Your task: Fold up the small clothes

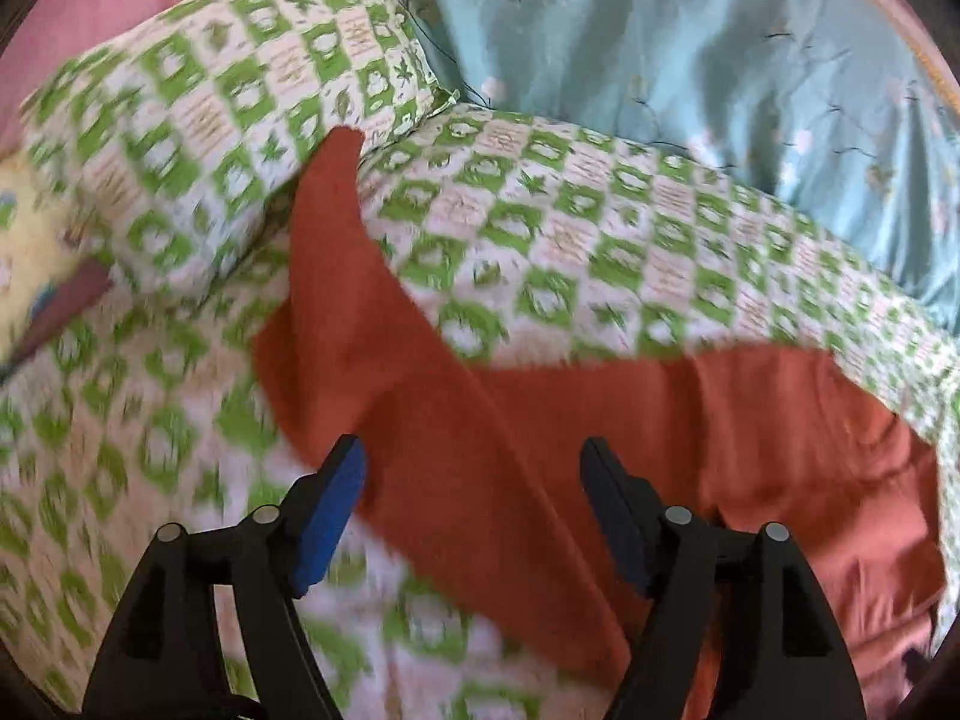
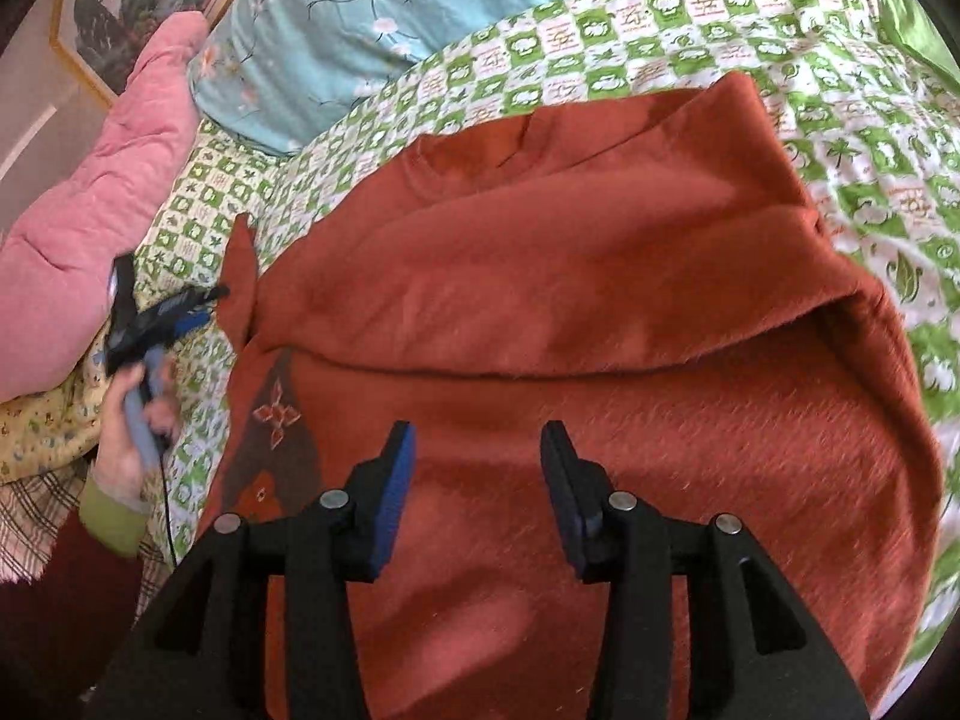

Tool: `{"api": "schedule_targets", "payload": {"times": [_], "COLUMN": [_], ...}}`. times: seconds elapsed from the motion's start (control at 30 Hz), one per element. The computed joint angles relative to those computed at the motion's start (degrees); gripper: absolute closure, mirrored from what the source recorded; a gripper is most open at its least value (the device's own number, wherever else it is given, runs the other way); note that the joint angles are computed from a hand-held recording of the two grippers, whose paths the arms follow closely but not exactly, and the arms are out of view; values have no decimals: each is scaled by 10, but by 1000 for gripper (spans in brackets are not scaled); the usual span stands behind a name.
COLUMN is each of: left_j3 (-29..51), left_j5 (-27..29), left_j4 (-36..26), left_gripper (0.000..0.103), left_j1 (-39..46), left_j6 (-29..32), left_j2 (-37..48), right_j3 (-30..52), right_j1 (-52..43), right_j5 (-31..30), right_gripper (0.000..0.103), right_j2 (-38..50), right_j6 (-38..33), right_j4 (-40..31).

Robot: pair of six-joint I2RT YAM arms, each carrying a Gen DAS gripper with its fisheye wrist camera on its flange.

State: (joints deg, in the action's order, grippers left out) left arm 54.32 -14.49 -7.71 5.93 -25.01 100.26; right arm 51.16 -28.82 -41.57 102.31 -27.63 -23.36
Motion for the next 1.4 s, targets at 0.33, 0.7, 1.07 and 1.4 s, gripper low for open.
{"api": "schedule_targets", "payload": {"times": [0.33,0.7,1.07,1.4], "left_j3": [355,245,82,178], "left_j5": [-52,29,50,35], "left_j4": [-206,-83,13,56], "left_gripper": [17,101,101,101], "left_j1": [91,99,-115,-343], "left_j6": [-5,36,-3,-25], "left_j2": [282,197,-29,85], "right_j3": [-8,-8,-25,-13], "right_j1": [-1,-1,-47,-127], "right_j5": [-4,-13,-45,-68], "right_gripper": [56,56,56,56], "right_j2": [4,15,-18,-21], "right_j6": [-19,-19,-36,-51], "right_j4": [-24,-29,-44,-64]}}
